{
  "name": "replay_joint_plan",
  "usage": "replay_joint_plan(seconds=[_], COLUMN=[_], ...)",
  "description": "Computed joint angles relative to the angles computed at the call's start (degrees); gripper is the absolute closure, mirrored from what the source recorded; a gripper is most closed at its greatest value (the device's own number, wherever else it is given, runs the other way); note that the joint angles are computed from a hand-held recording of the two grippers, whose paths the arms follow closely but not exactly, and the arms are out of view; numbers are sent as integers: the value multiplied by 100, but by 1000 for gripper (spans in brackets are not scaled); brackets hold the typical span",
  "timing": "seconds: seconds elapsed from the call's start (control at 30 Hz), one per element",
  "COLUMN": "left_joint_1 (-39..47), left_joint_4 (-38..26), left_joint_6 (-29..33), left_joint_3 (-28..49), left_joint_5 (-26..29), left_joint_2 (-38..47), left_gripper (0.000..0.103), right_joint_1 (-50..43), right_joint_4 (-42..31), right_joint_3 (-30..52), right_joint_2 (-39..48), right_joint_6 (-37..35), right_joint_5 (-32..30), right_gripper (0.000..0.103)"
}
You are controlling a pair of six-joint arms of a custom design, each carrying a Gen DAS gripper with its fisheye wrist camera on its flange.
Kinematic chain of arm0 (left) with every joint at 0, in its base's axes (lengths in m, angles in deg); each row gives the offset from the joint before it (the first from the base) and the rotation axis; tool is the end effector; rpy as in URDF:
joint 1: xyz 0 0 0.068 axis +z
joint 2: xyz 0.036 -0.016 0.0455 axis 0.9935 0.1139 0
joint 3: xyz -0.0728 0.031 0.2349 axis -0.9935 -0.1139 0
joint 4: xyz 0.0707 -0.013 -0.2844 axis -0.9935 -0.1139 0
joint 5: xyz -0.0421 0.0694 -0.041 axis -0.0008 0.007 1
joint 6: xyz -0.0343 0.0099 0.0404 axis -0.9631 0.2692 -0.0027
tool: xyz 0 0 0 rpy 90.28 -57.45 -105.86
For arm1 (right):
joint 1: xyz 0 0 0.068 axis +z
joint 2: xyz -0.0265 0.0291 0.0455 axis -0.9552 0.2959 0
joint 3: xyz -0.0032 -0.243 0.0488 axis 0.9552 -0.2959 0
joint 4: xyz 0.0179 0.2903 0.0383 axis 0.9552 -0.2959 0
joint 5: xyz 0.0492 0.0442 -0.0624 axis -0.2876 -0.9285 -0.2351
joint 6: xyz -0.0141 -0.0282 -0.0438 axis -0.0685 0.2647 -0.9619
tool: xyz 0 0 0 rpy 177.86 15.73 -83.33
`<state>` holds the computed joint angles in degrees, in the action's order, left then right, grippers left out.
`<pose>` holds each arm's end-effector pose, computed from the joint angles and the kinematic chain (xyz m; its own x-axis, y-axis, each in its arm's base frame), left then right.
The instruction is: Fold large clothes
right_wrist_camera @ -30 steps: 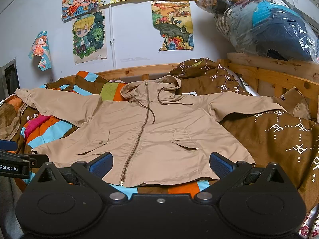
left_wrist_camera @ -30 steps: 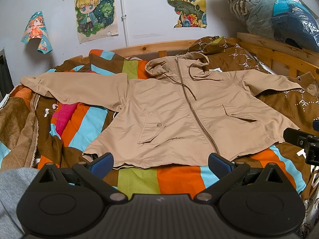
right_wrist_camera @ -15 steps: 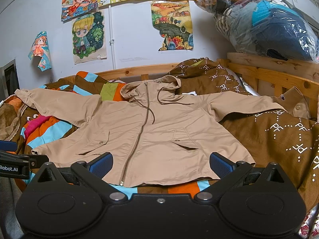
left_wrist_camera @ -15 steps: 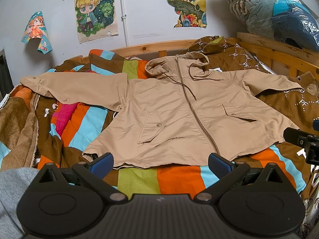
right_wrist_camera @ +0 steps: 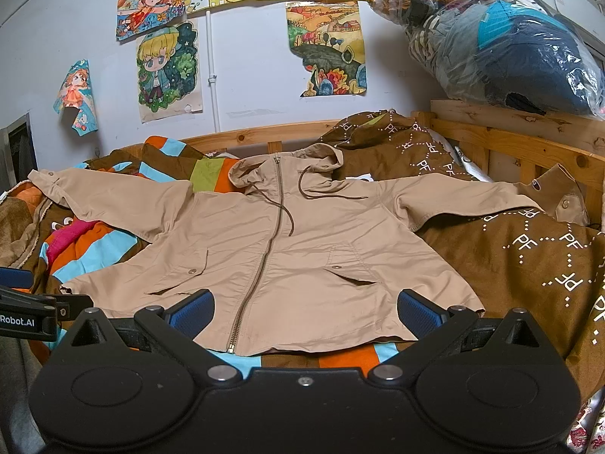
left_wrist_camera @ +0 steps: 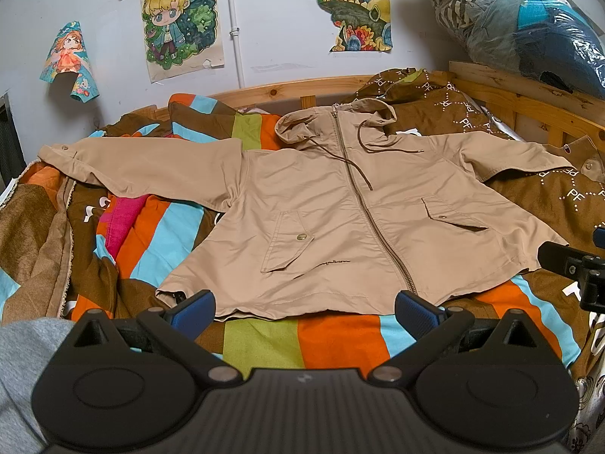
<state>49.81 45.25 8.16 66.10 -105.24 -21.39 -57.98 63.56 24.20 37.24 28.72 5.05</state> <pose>0.2225 -0.1221 0.2518 -0.5911 -0.0063 -0.8066 -0.1687 0.9788 0.1160 0.2378 0.0649 0.2191 -0.4494 -0.0193 -0.8931 -0.2619 0.9587 0.1111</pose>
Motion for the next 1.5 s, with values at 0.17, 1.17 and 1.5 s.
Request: replay_joint_plan(seconds=[0.17, 1.17, 1.5], left_joint_1=[1, 104, 1019], left_joint_4=[2, -21, -586], left_joint_6=[3, -46, 855], left_joint_3=[2, -71, 1803], left_joint_5=[2, 136, 1778], left_joint_2=[3, 44, 1716], left_gripper=[0, 0, 0], right_joint_1=[-6, -36, -818], right_joint_4=[-1, -8, -51], right_joint_3=[5, -44, 410], right_joint_2=[5, -47, 371], right_joint_6=[-2, 21, 639], right_joint_5=[-7, 20, -152], right_gripper=[1, 1, 1])
